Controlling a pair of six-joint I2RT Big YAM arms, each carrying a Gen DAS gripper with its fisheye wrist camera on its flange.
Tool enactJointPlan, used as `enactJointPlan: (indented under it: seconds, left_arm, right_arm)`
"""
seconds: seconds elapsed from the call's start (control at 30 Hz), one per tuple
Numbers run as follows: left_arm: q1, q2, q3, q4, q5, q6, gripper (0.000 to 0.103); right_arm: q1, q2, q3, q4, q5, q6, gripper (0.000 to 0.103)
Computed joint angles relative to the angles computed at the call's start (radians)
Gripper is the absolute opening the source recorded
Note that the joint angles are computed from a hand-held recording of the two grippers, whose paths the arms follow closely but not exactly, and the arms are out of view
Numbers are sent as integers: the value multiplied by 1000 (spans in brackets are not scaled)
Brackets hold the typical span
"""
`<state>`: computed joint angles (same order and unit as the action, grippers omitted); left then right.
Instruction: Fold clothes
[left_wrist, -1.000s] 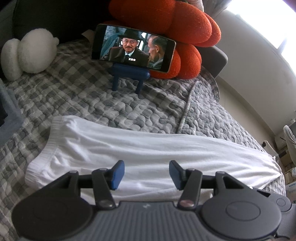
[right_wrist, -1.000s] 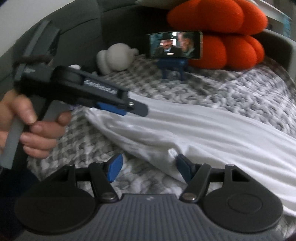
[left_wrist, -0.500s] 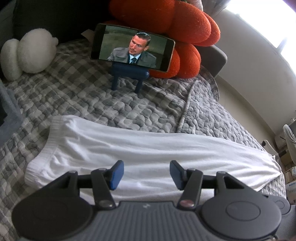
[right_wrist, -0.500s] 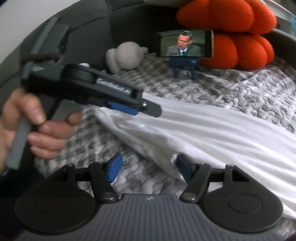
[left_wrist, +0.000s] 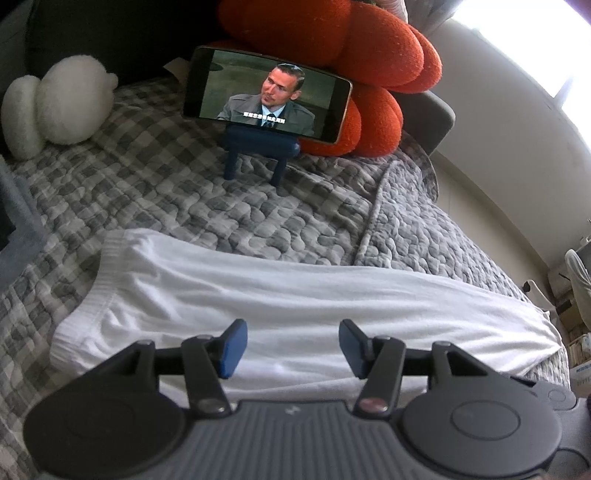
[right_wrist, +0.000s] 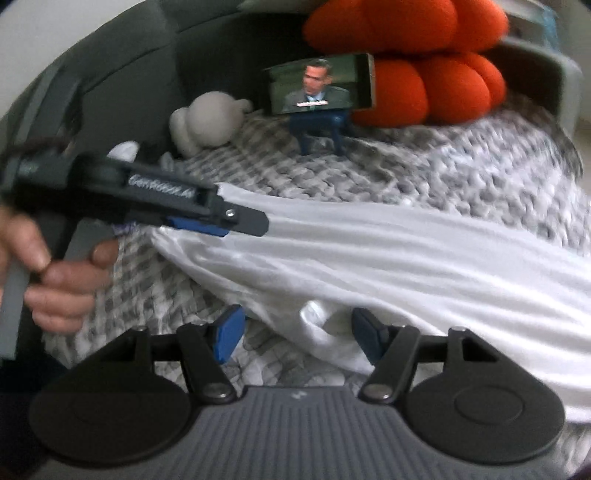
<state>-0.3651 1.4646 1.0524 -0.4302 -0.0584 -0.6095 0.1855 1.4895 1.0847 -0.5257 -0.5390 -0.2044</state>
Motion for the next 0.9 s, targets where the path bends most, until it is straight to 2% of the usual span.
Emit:
enactJointPlan:
  seconds: [0.17, 0.23, 0.3, 0.37, 0.53, 0.67, 0.83, 0.9]
  left_arm:
    - [-1, 1, 2, -2, -4, -2, 57]
    - [-1, 2, 3, -5, -5, -1, 57]
    - [1, 1, 2, -5, -4, -1, 57]
    - [3, 0, 1, -5, -4, -2, 57]
    - [9, -3, -3, -4, -3, -1, 58]
    - [24, -10, -11, -4, -4, -16, 58]
    - [50, -18, -18, -15, -12, -50, 58]
    - [62, -20, -20, -22, -13, -67, 58]
  right_arm:
    - [1, 11, 13, -52, -124, 16, 68]
    - [4, 30, 26, -55, -110, 72, 68]
    - [-2, 40, 26, -27, -128, 140, 68]
    - [-5, 33, 18, -1, -147, 164, 68]
    - [-13, 14, 11, -45, -154, 66, 56]
    - [-47, -18, -18, -81, -229, -47, 56]
    - [-41, -22, -25, -143, -198, -131, 56]
    - [-44, -37, -35, -149, -217, -153, 56]
